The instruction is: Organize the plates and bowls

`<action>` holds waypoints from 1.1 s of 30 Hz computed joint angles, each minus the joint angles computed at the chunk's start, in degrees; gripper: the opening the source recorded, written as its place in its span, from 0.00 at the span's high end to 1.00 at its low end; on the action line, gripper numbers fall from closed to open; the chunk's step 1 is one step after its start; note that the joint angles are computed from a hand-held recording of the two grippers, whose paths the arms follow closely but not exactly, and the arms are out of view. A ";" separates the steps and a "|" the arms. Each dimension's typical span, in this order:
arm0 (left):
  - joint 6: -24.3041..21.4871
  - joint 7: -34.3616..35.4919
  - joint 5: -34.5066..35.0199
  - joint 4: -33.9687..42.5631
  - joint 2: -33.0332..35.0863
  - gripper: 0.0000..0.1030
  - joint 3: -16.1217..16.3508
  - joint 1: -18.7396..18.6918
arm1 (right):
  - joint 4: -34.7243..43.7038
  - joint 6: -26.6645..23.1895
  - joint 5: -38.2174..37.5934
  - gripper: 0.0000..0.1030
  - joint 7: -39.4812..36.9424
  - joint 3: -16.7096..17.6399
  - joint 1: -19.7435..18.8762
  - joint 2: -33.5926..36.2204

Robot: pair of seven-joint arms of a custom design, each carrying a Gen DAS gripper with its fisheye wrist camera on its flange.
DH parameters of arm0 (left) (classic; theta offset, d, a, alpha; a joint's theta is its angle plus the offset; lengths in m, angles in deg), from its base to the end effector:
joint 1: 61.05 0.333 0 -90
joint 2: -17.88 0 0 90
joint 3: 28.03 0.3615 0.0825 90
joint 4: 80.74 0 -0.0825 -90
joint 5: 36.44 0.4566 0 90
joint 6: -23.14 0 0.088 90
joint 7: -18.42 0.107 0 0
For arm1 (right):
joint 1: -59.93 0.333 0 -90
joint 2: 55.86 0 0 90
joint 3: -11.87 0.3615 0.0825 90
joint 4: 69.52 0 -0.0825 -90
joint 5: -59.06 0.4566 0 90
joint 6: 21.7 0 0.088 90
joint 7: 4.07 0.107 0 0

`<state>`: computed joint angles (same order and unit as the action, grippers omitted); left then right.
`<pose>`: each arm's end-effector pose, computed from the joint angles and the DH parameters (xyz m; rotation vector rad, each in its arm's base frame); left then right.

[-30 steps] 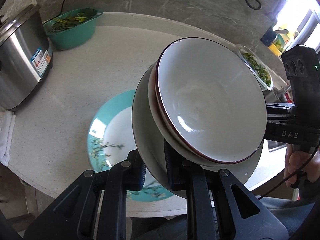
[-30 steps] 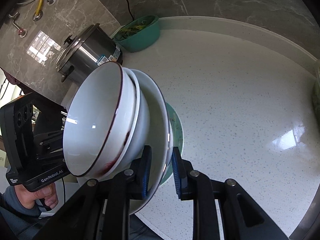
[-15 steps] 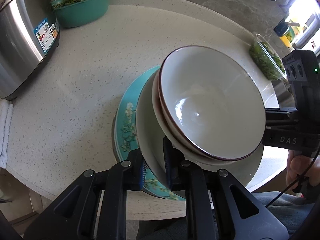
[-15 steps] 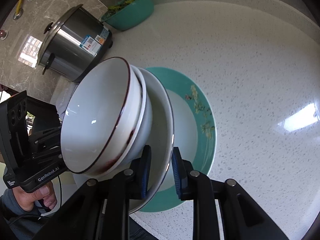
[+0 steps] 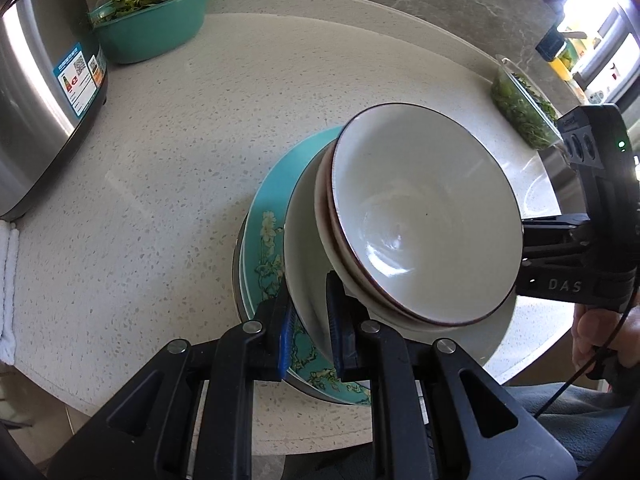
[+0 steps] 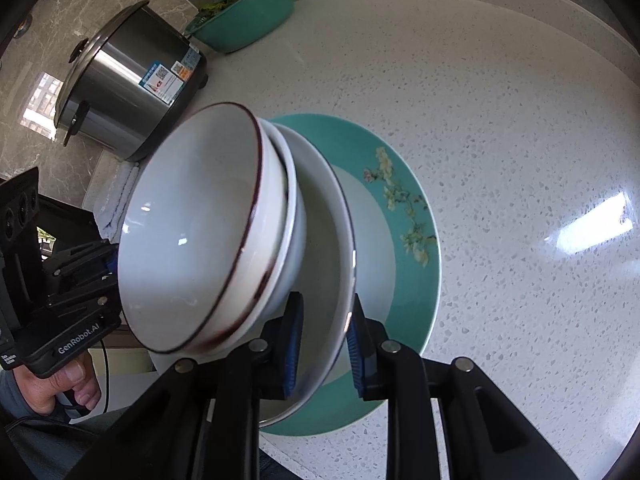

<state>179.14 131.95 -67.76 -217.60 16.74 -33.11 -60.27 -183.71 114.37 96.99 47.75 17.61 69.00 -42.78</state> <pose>0.5688 -0.0236 0.3531 -2.0715 2.1199 -0.6728 0.6565 0.1779 0.3660 -2.2372 1.3743 0.2175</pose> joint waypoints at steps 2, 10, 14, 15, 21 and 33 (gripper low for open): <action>-0.11 1.03 -0.80 0.20 0.24 0.88 0.08 0.07 | -0.35 1.07 -0.25 0.76 0.22 0.10 0.32 -0.19; 0.56 1.12 -0.13 -1.17 -1.33 0.85 0.13 -0.25 | -2.80 5.96 -3.00 0.70 2.74 -0.04 1.65 -2.33; 0.76 -3.65 3.86 -1.90 -2.48 0.76 0.29 -0.03 | -4.57 7.35 -5.16 0.46 5.03 -0.69 1.93 -4.57; 1.06 -5.82 5.56 -2.51 -3.03 0.69 0.28 0.13 | -5.16 7.53 -5.13 0.37 5.01 -0.81 1.84 -5.36; 4.45 -20.01 16.00 -6.45 -7.89 0.28 0.11 1.47 | -8.29 7.28 -1.31 0.16 0.42 -2.04 1.34 -10.58; 5.64 -33.66 24.00 -12.98 -19.06 0.00 0.12 -0.62 | -13.03 7.19 6.69 0.00 -5.32 -4.95 2.10 -16.48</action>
